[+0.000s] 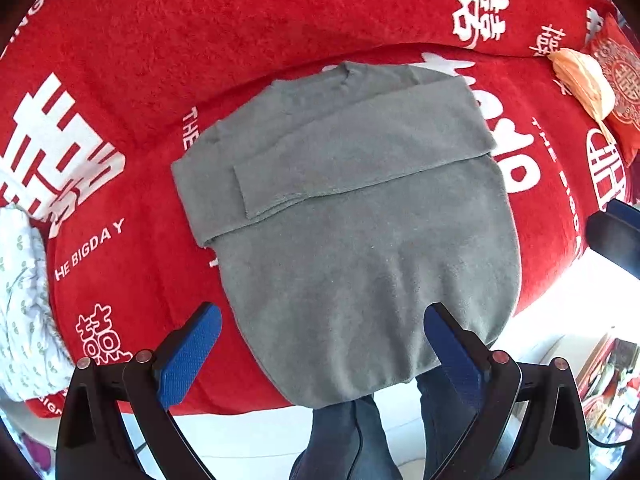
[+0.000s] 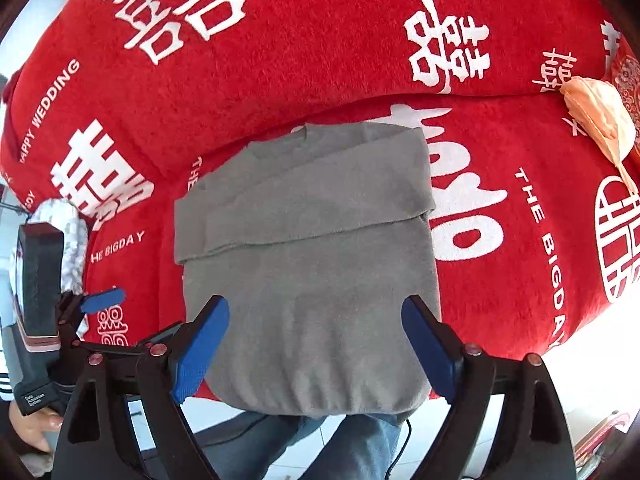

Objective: Fold small clothes
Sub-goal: 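Release the sweater and pull both grippers back above it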

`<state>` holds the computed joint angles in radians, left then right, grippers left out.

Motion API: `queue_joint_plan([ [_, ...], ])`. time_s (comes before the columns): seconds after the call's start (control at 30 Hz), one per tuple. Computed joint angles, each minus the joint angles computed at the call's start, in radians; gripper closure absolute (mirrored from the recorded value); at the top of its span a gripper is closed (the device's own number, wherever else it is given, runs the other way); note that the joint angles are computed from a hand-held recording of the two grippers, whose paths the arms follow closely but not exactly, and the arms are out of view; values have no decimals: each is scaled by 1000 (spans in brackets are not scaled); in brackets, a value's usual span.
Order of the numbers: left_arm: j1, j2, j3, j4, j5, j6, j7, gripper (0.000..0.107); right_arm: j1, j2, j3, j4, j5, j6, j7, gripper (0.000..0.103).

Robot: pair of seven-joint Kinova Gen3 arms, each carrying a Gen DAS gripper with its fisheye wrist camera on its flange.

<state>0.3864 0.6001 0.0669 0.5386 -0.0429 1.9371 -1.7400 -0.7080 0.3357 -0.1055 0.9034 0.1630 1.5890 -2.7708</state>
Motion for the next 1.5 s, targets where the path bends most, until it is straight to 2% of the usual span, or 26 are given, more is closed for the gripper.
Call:
queue_joint_plan([
  [0.37,-24,-33,4,46,18,-19,7,6,-23,-22,-2,12,20,-13,-73,13],
  [0.8,-76,-136,13,250,18,-105,-18,6,-70,-20,-18,0,42,14,-160,13],
  [1.0,-97,-183,12,339,16,-156,7,6,-42,-40,-26,57,-6,-38,-155,13],
  [1.07,-96,-197,12,369,14,-181,31,6,-22,-62,-18,109,-43,-87,-135,13],
  [1.23,-71,-215,14,438,3,-229,137,6,63,-157,-30,326,-147,-291,-66,13],
  [1.3,-66,-221,21,468,13,-247,174,6,146,-196,-76,418,-210,-365,-46,13],
  [1.43,-36,-236,32,544,10,-300,251,6,226,-264,-80,604,-344,-497,27,13],
  [1.5,-26,-237,36,571,11,-310,287,6,248,-277,-64,663,-413,-526,80,13],
])
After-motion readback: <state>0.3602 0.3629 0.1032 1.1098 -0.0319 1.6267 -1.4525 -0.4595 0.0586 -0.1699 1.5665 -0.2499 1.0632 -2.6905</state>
